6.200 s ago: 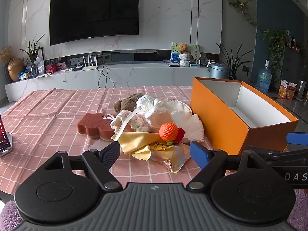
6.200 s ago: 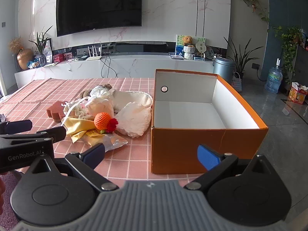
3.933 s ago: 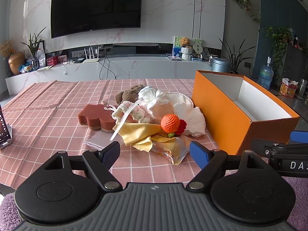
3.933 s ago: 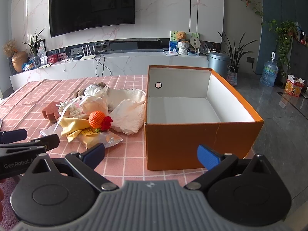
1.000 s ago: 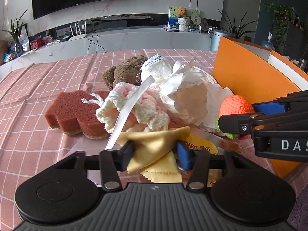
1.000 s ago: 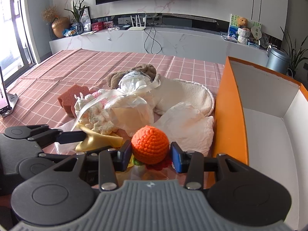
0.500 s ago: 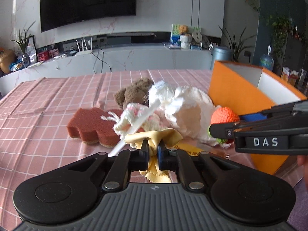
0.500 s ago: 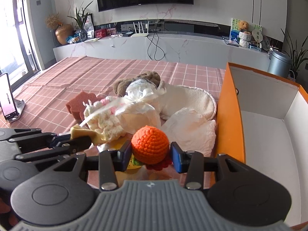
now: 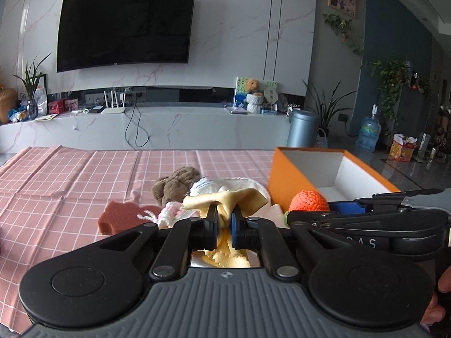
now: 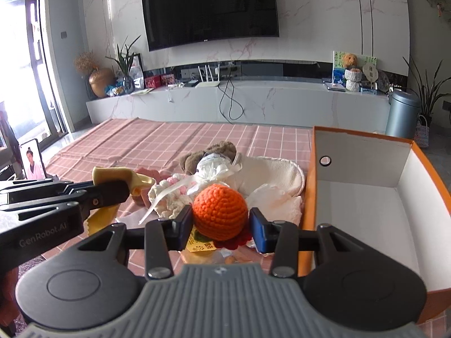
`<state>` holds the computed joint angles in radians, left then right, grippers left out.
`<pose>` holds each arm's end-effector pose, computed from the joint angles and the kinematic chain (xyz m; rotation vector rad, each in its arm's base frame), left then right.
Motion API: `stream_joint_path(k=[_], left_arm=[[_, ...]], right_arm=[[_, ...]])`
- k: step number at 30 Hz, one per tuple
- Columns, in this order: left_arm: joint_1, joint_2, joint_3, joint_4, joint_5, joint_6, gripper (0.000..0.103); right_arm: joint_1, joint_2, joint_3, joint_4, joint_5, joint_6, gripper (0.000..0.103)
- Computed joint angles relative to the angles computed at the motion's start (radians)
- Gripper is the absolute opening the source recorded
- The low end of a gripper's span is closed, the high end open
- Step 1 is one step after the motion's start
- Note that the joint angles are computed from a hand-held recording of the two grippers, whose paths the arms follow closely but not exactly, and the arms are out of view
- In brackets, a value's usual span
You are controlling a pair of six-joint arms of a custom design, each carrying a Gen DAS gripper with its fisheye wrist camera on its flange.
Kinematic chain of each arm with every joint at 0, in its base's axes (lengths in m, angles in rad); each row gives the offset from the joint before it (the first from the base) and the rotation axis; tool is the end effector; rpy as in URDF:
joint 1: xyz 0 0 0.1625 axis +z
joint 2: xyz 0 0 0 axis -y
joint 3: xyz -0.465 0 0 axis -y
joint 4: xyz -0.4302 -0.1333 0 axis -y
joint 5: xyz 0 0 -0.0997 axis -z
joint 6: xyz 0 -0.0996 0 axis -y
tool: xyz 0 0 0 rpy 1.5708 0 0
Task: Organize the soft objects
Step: 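Lift and carry the ball and yellow cloth with both grippers over the orange box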
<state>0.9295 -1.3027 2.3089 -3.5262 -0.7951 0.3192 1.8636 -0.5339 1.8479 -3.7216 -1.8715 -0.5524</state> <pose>-0.1180 -0.4975 0.2871 0.6139 2.1896 -1.2744 0.2861 -0.5895 -0.0067 0.8865 -2.3888 1.0711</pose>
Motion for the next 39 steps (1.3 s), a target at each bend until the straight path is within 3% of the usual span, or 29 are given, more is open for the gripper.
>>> stream_joint_path(k=[5, 10, 17, 21, 27, 31, 34, 39], left_arm=[[-0.025, -0.010, 0.008, 0.018, -0.043, 0.004, 0.009], [-0.029, -0.003, -0.037, 0.092, -0.156, 0.009, 0.009], [0.001, 0.075, -0.180, 0.300, -0.334, 0.004, 0.009], [0.029, 0.130, -0.288, 0.493, -0.403, -0.049, 0.009], [0.043, 0.227, -0.447, 0.798, -0.366, -0.066, 0.009], [0.038, 0.270, -0.486, 0.880, -0.282, -0.049, 0.010], [0.049, 0.297, -0.538, 1.003, -0.265, -0.067, 0.010], [0.062, 0.318, -0.576, 1.099, -0.259, -0.074, 0.011]], right_arm=[[-0.006, -0.046, 0.054, -0.056, -0.006, -0.001, 0.043], [-0.015, -0.102, 0.094, -0.072, -0.039, 0.001, 0.043], [-0.037, -0.187, 0.123, -0.047, -0.127, -0.051, 0.043], [-0.061, -0.239, 0.110, 0.076, -0.188, -0.053, 0.043], [-0.110, -0.267, 0.033, 0.331, -0.242, -0.001, 0.043], [-0.135, -0.255, -0.039, 0.508, -0.237, 0.046, 0.043], [-0.142, -0.235, -0.089, 0.592, -0.260, 0.041, 0.043], [-0.153, -0.212, -0.151, 0.758, -0.279, 0.082, 0.043]])
